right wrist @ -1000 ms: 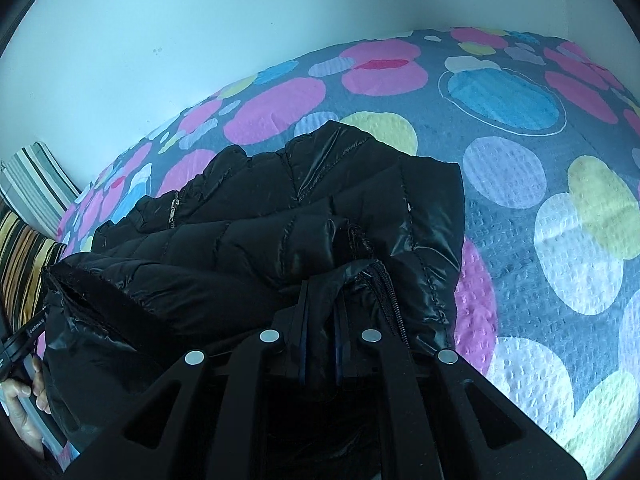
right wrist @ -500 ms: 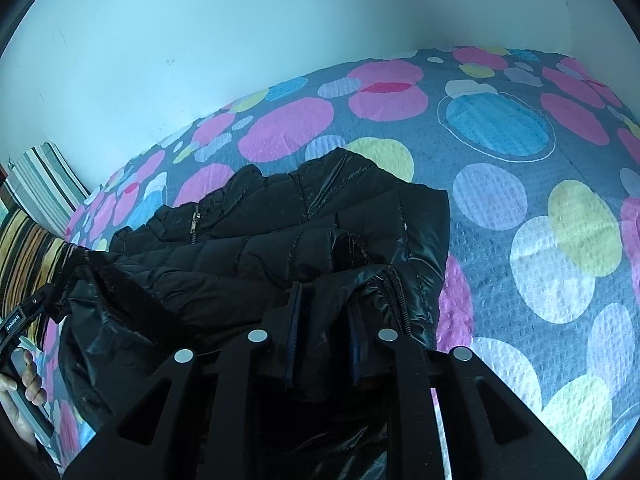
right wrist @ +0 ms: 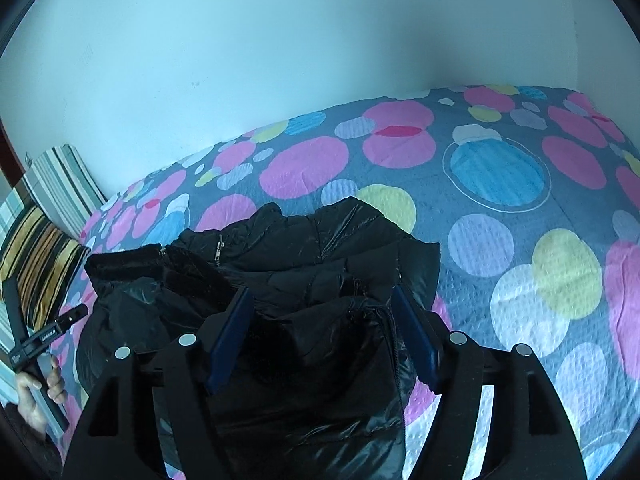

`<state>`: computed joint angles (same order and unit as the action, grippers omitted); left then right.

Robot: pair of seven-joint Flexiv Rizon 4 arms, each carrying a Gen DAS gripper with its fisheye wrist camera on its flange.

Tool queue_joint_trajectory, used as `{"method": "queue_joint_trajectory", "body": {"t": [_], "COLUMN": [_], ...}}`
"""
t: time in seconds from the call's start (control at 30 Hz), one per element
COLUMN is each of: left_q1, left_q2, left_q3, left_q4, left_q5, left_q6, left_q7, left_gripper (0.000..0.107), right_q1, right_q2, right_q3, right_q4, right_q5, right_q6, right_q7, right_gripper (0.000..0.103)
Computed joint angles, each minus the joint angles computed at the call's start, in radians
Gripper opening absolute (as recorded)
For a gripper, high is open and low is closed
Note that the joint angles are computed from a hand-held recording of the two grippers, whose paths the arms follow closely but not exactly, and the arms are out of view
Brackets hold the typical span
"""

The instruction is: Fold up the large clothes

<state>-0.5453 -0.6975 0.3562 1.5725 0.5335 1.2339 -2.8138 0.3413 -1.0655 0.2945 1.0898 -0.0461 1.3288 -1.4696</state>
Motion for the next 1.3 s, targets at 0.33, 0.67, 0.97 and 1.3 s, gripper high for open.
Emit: {"method": "queue_joint_trajectory", "body": {"t": [0.33, 0.67, 0.97, 1.3], "left_q1": [0.071, 0.029, 0.052, 0.025], "left_q2": [-0.055, -0.071, -0.088, -0.112], "left_q3": [-0.053, 0.0, -0.03, -0.008], "left_q4": [-0.035, -0.044, -0.062, -0.143], "left_q5": [-0.1, -0.165, -0.219, -0.197], "left_q6": [0.077, 0.089, 0.079, -0.079], "left_q7": [0.192, 0.241, 0.303, 0.351], "left_gripper": [0.078, 0.078, 0.078, 0.013], "right_q1": [-0.096, -0.104, -0.079, 0.065], "right_q2": [-0.036, -0.009, -0.023, -0.139], "right_q3": [0.176, 0.194, 0.156, -0.053], "right_q4": [-0.052, -0.004, -0.037, -0.272], "right_q5": [0.092, 0.152, 0.126, 0.052], "right_q6": [-0.035, 0.033, -0.011, -0.19], "right_q7": [-0.3, -0.451, -0.448, -0.329], "right_gripper": [0.07, 0.07, 0.073, 0.02]}}
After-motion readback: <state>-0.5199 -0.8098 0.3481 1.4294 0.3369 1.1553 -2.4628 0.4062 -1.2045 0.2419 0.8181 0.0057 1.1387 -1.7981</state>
